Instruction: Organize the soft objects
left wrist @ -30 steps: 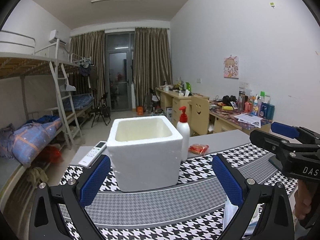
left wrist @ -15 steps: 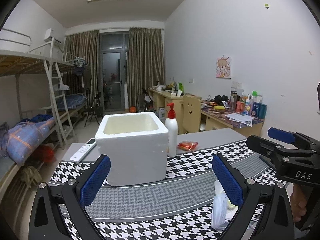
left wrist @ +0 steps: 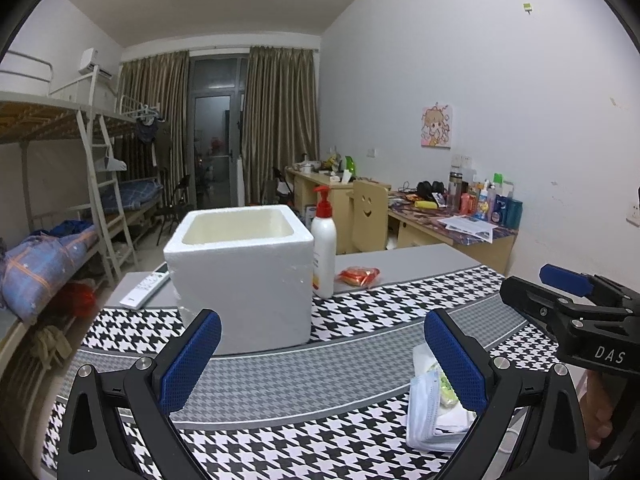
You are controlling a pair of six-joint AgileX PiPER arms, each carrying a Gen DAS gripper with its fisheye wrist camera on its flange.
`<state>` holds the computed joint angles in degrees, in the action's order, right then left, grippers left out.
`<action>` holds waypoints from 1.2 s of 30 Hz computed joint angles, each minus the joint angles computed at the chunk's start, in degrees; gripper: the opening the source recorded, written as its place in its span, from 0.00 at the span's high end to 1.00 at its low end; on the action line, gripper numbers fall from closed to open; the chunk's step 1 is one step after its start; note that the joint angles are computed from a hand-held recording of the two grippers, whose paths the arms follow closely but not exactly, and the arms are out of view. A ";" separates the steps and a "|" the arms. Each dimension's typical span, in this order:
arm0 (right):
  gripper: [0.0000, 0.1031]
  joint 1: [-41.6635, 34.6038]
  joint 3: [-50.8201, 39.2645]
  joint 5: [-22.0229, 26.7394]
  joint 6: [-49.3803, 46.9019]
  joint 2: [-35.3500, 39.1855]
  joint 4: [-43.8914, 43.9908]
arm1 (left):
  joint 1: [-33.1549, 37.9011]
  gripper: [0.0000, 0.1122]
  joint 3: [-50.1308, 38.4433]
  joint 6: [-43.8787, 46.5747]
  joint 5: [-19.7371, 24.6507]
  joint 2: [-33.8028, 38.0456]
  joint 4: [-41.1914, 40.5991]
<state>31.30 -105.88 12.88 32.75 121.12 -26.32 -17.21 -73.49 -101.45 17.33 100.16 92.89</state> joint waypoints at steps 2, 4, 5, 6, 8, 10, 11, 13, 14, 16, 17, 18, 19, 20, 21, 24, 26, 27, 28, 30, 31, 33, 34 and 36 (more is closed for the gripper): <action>0.13 0.08 1.32 -0.56 2.92 -0.42 -2.84 | -0.31 0.09 -0.04 0.28 0.04 0.45 -0.17; 0.13 0.19 2.27 -0.69 7.03 -0.66 -6.95 | -0.42 0.09 -0.07 1.09 -0.52 0.73 -0.88; 0.13 0.22 2.68 -0.58 8.79 -0.73 -8.71 | -0.54 0.09 0.06 0.44 -0.65 0.84 -0.31; 0.13 0.25 2.89 -0.38 10.13 -0.71 -10.01 | -0.67 0.09 0.21 0.02 -0.74 0.90 0.20; 0.13 0.15 3.44 0.03 11.83 -0.78 -11.61 | -0.52 0.09 0.01 1.19 -1.11 1.11 -0.93; 0.13 0.03 4.06 0.04 13.33 -0.94 -13.08 | -0.81 0.09 -0.43 2.74 -0.93 1.73 -2.71; 0.13 0.01 4.23 0.25 13.88 -0.96 -13.69 | -0.89 0.09 -0.95 4.57 -0.97 2.01 -4.59; 0.13 -0.05 4.72 0.27 15.49 -1.09 -15.37 | -1.01 0.09 -1.42 6.36 -1.03 2.58 -6.71; 0.13 -0.16 5.09 0.06 16.02 -1.18 -15.90 | -1.07 0.09 -1.72 7.73 -1.23 2.86 -8.12; 0.13 -0.35 5.31 0.08 15.66 -1.20 -15.41 | -1.36 0.09 -2.17 9.46 -1.44 3.31 -9.77; 0.13 -0.43 5.49 -0.03 15.77 -1.19 -15.49 | -1.50 0.09 -2.19 9.60 -1.53 3.40 -9.73; 0.13 -0.48 5.70 -0.04 16.03 -1.24 -15.70 | -1.63 0.09 -2.24 9.81 -1.64 3.53 -9.79; 0.13 -0.47 5.83 0.06 16.39 -1.28 -15.96 | -1.73 0.09 -2.44 10.71 -1.76 3.69 -10.61; 0.13 -0.47 5.98 0.08 16.84 -1.30 -16.30 | -1.77 0.09 -2.62 11.49 -1.87 3.84 -11.39; 0.13 -0.52 6.15 0.03 17.04 -1.33 -16.40 | -1.76 0.09 -2.67 11.91 -2.12 3.97 -11.76; 0.13 -0.59 6.41 0.33 17.55 -1.25 -16.76 | -2.04 0.09 -3.07 14.24 -2.71 4.61 -14.16; 0.13 -0.72 6.34 0.75 17.60 -1.09 -16.83 | -2.18 0.09 -3.34 15.47 -2.79 5.19 -15.38; 0.13 -0.74 6.43 0.88 18.01 -1.01 -17.19 | -2.22 0.09 -3.52 16.34 -2.88 5.43 -16.21; 0.13 -0.78 6.51 0.98 18.10 -1.00 -17.23 | -2.26 0.09 -3.77 17.85 -3.01 5.75 -17.65; 0.13 -0.91 6.50 1.21 17.35 -0.82 -16.28 | -2.37 0.09 -4.34 20.30 -3.06 6.46 -20.24; 0.13 -1.00 6.46 1.32 16.78 -0.68 -15.68 | -2.38 0.09 -4.59 21.76 -3.16 6.73 -21.72; 0.13 -1.06 6.24 1.82 16.74 -0.31 -15.60 | -2.58 0.09 -5.08 23.97 -3.19 7.30 -23.92; 0.13 -1.11 6.20 2.13 16.82 -0.15 -15.65 | -2.46 0.09 -5.07 24.98 -3.37 7.29 -24.83; 0.13 -1.34 6.21 2.18 16.17 0.13 -14.79 | -2.70 0.09 -5.91 28.49 -3.24 8.00 -28.09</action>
<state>29.95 -99.67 15.07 48.92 121.24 -41.10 -19.91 -79.40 -72.96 14.09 108.16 64.79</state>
